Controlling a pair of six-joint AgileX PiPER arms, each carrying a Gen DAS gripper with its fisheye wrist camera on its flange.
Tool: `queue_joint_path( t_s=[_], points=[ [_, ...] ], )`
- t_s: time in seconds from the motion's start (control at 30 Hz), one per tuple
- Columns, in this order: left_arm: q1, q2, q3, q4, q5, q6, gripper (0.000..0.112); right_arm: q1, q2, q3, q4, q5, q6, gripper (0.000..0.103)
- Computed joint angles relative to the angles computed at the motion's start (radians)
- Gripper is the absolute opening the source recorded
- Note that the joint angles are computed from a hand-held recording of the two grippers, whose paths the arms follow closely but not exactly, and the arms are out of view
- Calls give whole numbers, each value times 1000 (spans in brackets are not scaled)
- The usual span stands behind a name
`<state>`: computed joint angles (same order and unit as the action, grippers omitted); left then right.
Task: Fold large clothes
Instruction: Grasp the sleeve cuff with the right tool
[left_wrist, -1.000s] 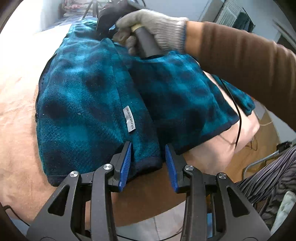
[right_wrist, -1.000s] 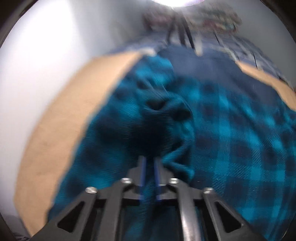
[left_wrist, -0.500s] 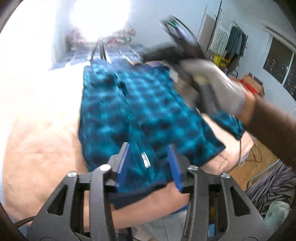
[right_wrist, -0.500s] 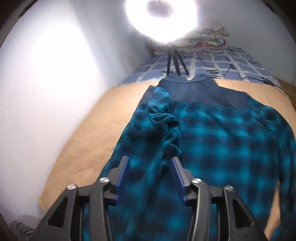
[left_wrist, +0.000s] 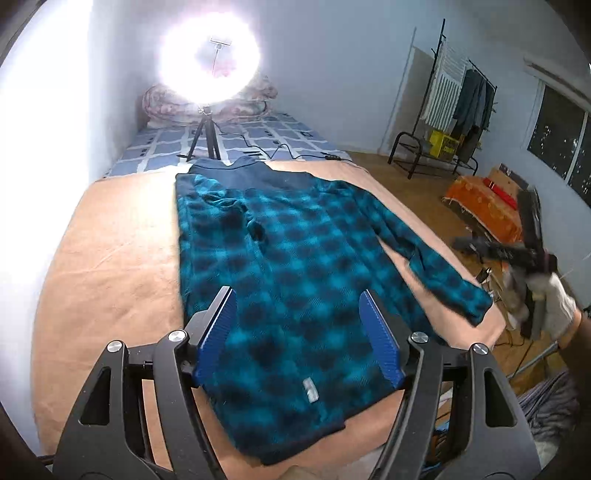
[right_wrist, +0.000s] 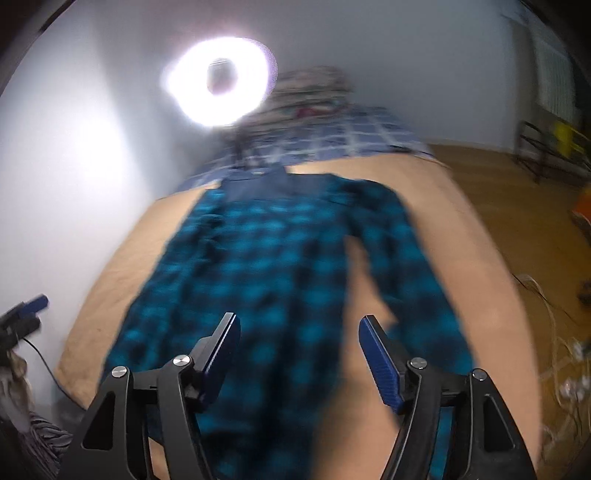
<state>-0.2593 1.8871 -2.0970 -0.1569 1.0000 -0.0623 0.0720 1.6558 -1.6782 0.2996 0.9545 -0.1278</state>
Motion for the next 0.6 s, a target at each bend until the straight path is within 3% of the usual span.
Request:
queue_joint_path(
  t_s=[0.33,0.6],
  points=[
    [9,137,-134,-90,71,-40,71,-482,-127,266,243,67,-205,70],
    [-37,126,-50,-65,52,-13,71,-679,-53,364,378,132,-272,70]
  ],
)
